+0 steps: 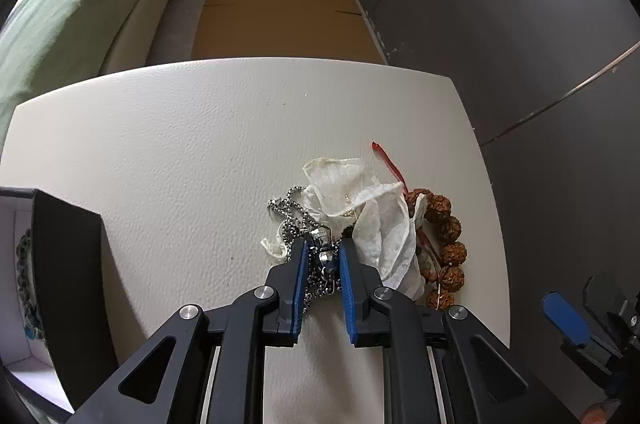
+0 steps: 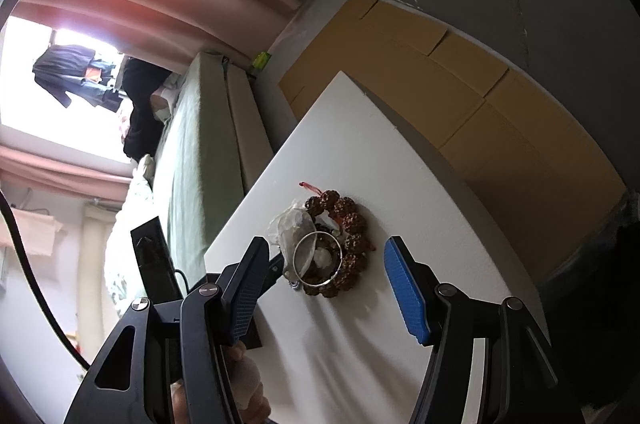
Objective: Organize jewelry
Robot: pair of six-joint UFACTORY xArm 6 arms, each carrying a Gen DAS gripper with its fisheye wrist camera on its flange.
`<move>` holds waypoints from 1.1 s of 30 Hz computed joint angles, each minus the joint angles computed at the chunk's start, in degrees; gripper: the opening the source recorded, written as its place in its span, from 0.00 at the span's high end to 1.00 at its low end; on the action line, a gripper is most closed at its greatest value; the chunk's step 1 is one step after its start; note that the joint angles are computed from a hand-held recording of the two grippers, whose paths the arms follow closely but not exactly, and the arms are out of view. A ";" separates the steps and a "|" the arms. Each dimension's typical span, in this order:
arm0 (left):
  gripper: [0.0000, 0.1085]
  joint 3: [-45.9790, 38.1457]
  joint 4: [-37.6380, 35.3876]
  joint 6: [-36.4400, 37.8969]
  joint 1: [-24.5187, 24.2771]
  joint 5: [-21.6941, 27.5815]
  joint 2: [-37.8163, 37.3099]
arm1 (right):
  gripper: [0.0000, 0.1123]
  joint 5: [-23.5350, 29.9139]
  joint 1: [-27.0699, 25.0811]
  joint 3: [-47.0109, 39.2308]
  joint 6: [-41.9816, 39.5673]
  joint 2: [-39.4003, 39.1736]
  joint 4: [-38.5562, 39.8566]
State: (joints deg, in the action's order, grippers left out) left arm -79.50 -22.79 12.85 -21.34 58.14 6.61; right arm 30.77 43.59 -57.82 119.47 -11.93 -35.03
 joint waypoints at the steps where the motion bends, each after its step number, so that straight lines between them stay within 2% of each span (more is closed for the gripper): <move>1: 0.85 -0.06 -0.53 0.27 0.19 -0.09 0.12 | 0.45 -0.28 -0.03 0.08 -0.11 0.07 0.06; 5: 0.85 -0.25 -2.46 1.06 0.21 -1.39 0.90 | 0.45 -2.07 -0.49 -1.45 -2.09 2.35 0.98; 8: 0.88 -0.29 -4.59 1.85 1.31 -0.02 0.77 | 0.46 -3.17 -0.78 -2.88 -3.43 4.21 0.99; 10: 0.88 0.13 -5.83 2.73 2.23 0.46 0.04 | 0.52 -4.70 -1.15 -3.80 -4.47 5.61 1.01; 15: 0.88 -0.56 -8.42 5.30 5.64 2.50 -1.74 | 0.61 -7.27 -1.82 -5.81 -7.46 8.48 2.33; 20: 0.88 -1.87 -9.17 6.96 9.00 4.27 -3.00 | 0.61 -7.73 -1.79 -9.44 -9.17 11.75 1.77; 24: 0.88 -3.72 -9.79 7.74 11.97 6.16 -3.65 | 0.61 -7.75 -1.37 -14.04 -13.76 16.08 3.98; 27: 0.88 -5.31 -9.81 8.42 13.64 7.37 -3.93 | 0.61 -5.40 -0.88 -18.03 -17.03 19.37 5.87; 30: 0.88 -6.88 -10.09 8.92 15.33 8.38 -4.18 | 0.62 1.23 0.03 -23.12 -20.40 22.55 6.76; 33: 0.88 -8.17 -9.92 9.63 16.66 9.28 -4.77 | 0.69 7.19 0.65 -27.87 -24.52 25.58 8.27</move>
State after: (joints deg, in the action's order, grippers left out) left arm -87.67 -32.71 22.48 -4.69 67.41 1.84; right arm 37.96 44.24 -85.69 94.95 13.65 -26.77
